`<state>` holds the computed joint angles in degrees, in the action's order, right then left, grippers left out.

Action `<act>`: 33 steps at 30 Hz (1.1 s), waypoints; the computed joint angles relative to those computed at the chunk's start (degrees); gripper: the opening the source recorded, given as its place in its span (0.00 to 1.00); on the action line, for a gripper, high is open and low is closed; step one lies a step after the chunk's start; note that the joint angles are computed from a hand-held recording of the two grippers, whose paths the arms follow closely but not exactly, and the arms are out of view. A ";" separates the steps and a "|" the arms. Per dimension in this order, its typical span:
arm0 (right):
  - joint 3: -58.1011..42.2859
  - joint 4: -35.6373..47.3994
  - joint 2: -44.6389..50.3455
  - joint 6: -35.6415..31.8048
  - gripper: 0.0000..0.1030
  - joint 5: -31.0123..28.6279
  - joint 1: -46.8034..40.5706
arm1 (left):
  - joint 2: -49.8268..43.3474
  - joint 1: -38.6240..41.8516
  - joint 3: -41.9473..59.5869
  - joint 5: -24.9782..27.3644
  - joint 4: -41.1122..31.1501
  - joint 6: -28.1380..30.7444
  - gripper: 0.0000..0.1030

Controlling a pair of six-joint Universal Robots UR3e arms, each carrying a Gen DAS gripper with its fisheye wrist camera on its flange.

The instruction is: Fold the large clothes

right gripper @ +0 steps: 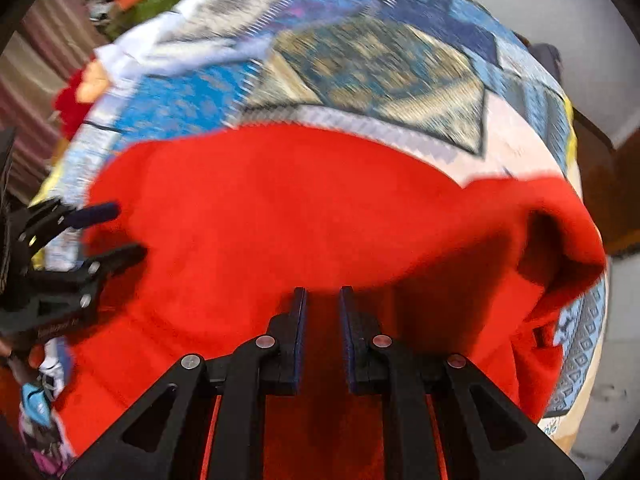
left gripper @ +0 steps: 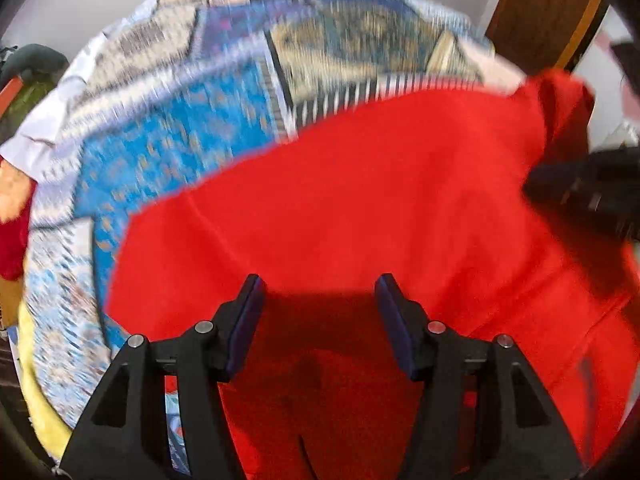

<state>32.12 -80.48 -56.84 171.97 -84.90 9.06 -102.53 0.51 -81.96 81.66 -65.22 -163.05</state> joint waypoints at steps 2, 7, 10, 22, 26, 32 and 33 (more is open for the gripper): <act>10.59 -4.86 -6.33 -0.51 0.11 1.20 -2.93 | 2.54 0.55 -5.69 0.00 2.98 0.82 0.58; 28.54 -9.58 -20.64 -3.67 0.11 -1.30 -10.65 | 10.69 3.75 -15.75 -0.85 6.32 2.98 0.65; 34.37 -9.08 -26.22 -5.50 0.11 -2.95 -13.98 | 14.37 5.25 -20.19 -1.50 6.95 3.32 0.67; 17.14 3.33 -26.44 -10.94 0.11 11.64 -23.47 | 16.89 9.76 -11.98 -2.53 1.88 4.82 0.67; 11.58 -3.93 -18.72 -6.73 0.11 5.65 -16.01 | 11.30 8.71 -8.20 0.32 6.51 2.05 0.77; 21.26 -11.85 -11.67 -4.51 0.11 -7.45 -12.04 | 2.10 7.13 -9.70 6.62 8.55 0.10 0.77; 25.53 -14.81 -13.78 -5.03 0.11 -5.83 -13.09 | 1.70 6.78 -11.72 7.93 10.49 0.59 0.78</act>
